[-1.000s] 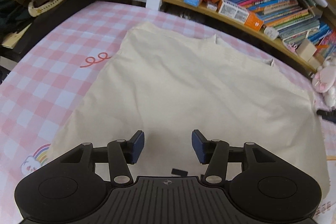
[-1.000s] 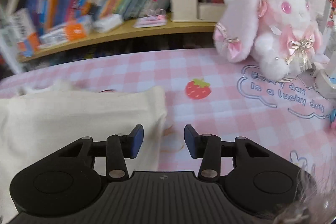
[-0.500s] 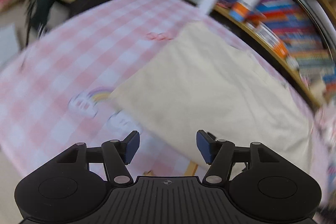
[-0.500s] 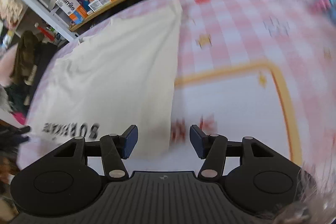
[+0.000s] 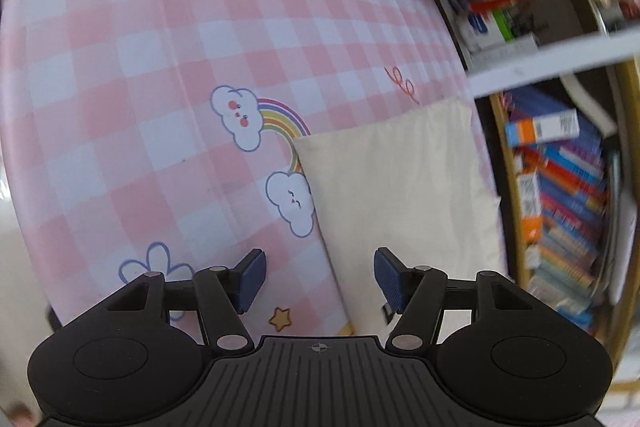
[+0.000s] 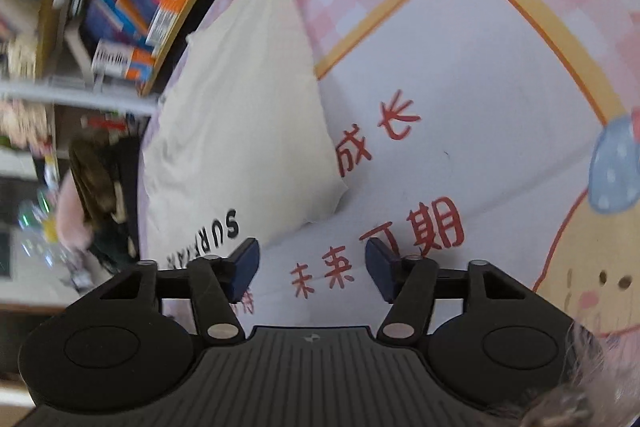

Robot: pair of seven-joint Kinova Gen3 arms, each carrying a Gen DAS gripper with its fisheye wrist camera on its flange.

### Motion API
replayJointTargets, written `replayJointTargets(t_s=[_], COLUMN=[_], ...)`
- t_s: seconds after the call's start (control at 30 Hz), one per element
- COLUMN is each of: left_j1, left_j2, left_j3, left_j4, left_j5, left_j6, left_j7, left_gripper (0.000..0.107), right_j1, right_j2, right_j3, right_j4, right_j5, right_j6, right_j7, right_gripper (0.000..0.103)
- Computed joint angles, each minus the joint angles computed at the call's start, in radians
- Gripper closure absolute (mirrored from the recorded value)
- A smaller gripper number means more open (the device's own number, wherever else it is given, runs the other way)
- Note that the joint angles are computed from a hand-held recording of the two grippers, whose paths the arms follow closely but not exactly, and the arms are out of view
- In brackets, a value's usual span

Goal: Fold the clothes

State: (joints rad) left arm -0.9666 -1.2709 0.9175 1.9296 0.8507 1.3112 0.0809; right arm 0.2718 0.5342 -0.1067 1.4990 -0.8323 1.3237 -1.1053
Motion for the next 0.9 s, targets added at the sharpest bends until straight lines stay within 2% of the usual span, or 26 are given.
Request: replayJointTargets(t_s=[0.13, 0.23, 0.37, 0.47, 0.5, 0.53, 0.57, 0.63, 0.7, 0.83, 0.9], left_j1=[-0.003, -0.025, -0.046, -0.066, -0.080, -0.096, -0.113, -0.130, -0.125, -0.119, -0.112], left_j2=[-0.062, -0.084, -0.119, -0.124, -0.110, -0.087, -0.052, -0.032, -0.051, -0.016, 0.001], left_j3=[-0.024, -0.026, -0.039, -0.037, -0.029, -0.018, -0.002, 0.006, -0.009, -0.014, -0.009], left_j4=[0.029, 0.019, 0.039, 0.053, 0.044, 0.027, 0.009, -0.022, -0.053, -0.098, -0.052], left_j5=[0.013, 0.004, 0.000, -0.002, -0.011, -0.022, -0.029, -0.048, -0.082, -0.125, -0.089], left_j6=[-0.011, 0.002, -0.005, -0.026, -0.017, 0.000, 0.019, 0.039, 0.031, 0.044, 0.053], left_j7=[0.099, 0.149, 0.188, 0.176, 0.168, 0.158, 0.134, 0.110, 0.083, -0.018, -0.026], left_gripper=[0.047, 0.048, 0.048, 0.052, 0.060, 0.078, 0.086, 0.105, 0.105, 0.105, 0.105], right_j1=[-0.001, -0.007, -0.014, -0.019, -0.021, -0.025, -0.033, -0.052, -0.063, 0.025, -0.006], right_j2=[0.006, 0.015, 0.014, 0.015, 0.014, 0.013, 0.006, -0.012, -0.022, -0.058, -0.066], right_j3=[0.002, 0.001, -0.003, -0.008, -0.010, -0.011, -0.010, -0.008, 0.008, -0.065, -0.035], right_j4=[0.011, 0.015, 0.025, 0.029, 0.029, 0.029, 0.027, 0.028, 0.031, 0.053, 0.042], right_j5=[-0.029, -0.045, -0.060, -0.072, -0.072, -0.069, -0.057, -0.025, -0.036, -0.103, -0.071], right_j6=[-0.012, -0.026, -0.061, -0.086, -0.094, -0.101, -0.113, -0.140, -0.131, -0.131, -0.138], right_j7=[-0.042, -0.082, -0.123, -0.147, -0.150, -0.153, -0.157, -0.156, -0.109, 0.036, 0.036], right_gripper=[0.056, 0.065, 0.068, 0.068, 0.069, 0.073, 0.076, 0.090, 0.098, 0.099, 0.099])
